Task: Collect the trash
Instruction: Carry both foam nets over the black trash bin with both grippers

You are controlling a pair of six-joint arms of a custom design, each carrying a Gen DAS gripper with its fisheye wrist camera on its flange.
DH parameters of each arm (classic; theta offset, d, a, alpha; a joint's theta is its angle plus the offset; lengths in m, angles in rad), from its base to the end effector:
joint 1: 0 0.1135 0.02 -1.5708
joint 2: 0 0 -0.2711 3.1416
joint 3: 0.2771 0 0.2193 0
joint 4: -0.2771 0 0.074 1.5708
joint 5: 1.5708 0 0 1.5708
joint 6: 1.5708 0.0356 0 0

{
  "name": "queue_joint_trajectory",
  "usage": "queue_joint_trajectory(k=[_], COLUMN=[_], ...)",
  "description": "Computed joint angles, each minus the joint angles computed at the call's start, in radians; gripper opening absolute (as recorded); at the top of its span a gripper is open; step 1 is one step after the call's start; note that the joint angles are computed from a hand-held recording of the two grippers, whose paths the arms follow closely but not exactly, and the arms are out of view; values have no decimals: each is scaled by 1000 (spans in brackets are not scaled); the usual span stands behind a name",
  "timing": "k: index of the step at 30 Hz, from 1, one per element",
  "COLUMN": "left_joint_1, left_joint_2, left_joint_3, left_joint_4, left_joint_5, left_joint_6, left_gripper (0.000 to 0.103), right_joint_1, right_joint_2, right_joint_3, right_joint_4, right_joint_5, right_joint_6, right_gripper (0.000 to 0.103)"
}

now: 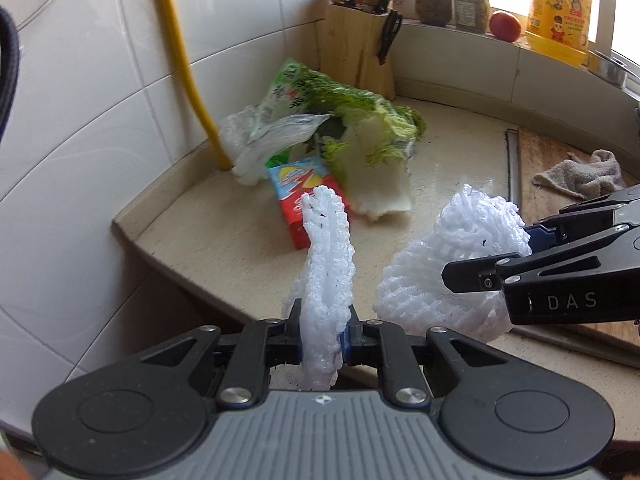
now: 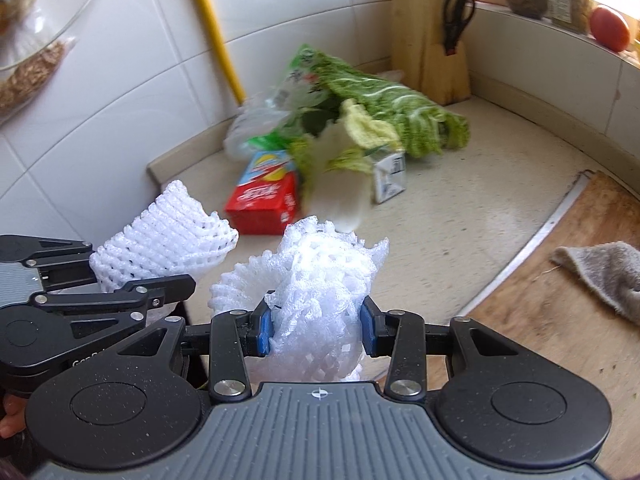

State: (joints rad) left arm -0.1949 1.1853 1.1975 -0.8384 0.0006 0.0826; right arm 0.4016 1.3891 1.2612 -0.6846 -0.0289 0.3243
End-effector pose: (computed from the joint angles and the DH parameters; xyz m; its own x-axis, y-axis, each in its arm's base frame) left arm 0.1987 -0.0392 0.3467 -0.7030 0.2229 -0.6754 0.2529 0.9659 0.0555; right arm 0.2419 0.1038 0.3332 -0.7637 0.0217 -0.6452 -0.1748 0.9552 0.2390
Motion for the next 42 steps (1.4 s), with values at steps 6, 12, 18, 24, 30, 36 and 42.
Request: queue_joint_trajectory(k=[6,12,18,24,30,36,42], left_joint_1=[184,405,595,734,822,855,858], left_joint_2=[-70,-111,-118,-113,-91,-71,-39], left_joint_3=[-37,-60,-74,-75,-71,-68,-74], left_joint_4=[-26,-52,-66,-64,-51,-29,0], left_joint_5=[77,174,250,301,325,321,300], left_joint_6=[74,168,261,329,355,353,342], left_gripper=[14,14,14,14,14,14,14], right_joint_1=[122,239,328,384,428,447,444], right_joint_2=[36,120,219,325,408,466,517], right_joint_3=[42,131,246,366,477,560,628], right_joint_4=[-4,-9,-24,-36,-50,-61,-68], right_joint_5=[44,71,76,66,59,49,34], right_joint_6=[43,63,59,43,31,18,14], right_gripper=[48,48,48,48,48,48,48])
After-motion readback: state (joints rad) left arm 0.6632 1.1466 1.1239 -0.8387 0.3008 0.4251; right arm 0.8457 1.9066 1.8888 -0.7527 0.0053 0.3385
